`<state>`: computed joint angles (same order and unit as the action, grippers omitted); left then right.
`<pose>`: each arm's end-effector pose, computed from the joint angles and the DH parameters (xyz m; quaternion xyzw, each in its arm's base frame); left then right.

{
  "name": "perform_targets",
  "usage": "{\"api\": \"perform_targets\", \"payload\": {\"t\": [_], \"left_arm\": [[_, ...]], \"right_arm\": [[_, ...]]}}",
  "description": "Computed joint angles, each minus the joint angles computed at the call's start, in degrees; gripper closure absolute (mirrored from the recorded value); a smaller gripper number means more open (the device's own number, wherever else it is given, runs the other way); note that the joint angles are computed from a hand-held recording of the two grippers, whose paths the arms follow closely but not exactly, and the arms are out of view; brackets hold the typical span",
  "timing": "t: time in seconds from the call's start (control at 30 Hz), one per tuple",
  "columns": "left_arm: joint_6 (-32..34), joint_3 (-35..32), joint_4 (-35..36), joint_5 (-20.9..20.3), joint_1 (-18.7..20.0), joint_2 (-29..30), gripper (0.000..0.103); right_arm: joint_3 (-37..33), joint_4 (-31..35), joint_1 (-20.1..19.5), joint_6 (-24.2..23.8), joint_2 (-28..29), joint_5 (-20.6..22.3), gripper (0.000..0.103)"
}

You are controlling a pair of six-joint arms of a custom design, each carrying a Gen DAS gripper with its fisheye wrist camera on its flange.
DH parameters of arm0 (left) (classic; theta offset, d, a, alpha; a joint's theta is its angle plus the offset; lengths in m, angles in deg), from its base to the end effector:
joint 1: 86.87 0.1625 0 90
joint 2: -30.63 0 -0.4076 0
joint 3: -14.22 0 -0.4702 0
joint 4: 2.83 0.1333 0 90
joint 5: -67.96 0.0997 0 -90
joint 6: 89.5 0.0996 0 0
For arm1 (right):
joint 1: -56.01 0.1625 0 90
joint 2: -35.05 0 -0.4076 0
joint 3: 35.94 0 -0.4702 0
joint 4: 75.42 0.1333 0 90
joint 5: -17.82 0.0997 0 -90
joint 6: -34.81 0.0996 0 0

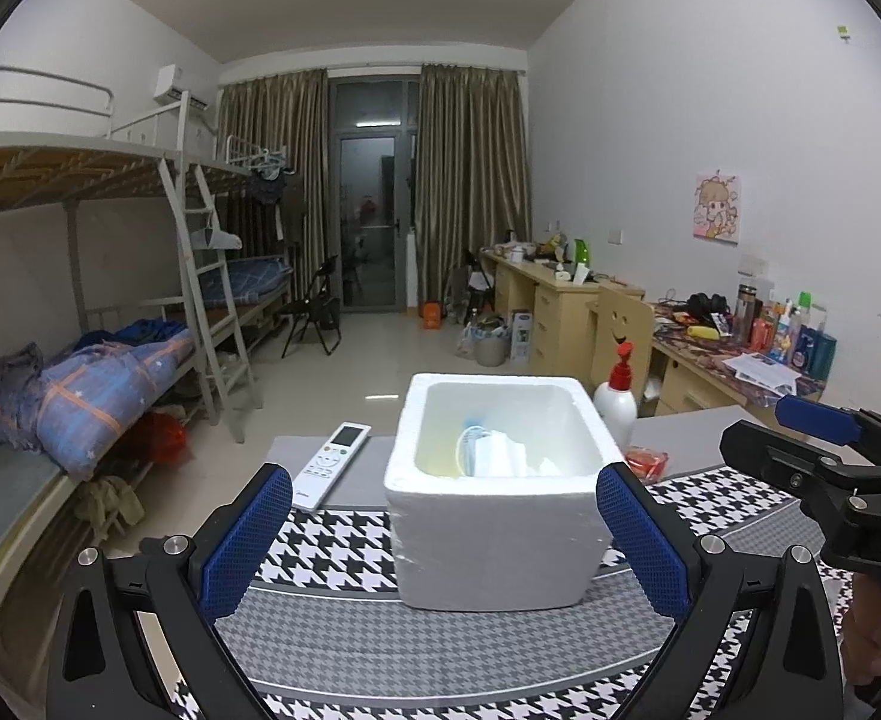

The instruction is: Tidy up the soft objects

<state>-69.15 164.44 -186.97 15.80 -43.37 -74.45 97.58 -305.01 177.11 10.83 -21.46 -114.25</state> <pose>-0.1204 -0.3822 0.2464 0.3619 0.7925 -0.4489 0.1987 0.2854 -0.3442 0.0987 0.2035 -0.7934 0.5029 0.2760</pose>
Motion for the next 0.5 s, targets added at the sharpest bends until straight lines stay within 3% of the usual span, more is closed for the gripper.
{"api": "perform_targets", "payload": {"t": [0.5], "left_arm": [[-2.9,4.8,4.2,1.5,-4.9,-7.3,0.001]], "right_arm": [[4.7,-5.6,2.1,-0.7,-1.1,-1.8,0.014]]}}
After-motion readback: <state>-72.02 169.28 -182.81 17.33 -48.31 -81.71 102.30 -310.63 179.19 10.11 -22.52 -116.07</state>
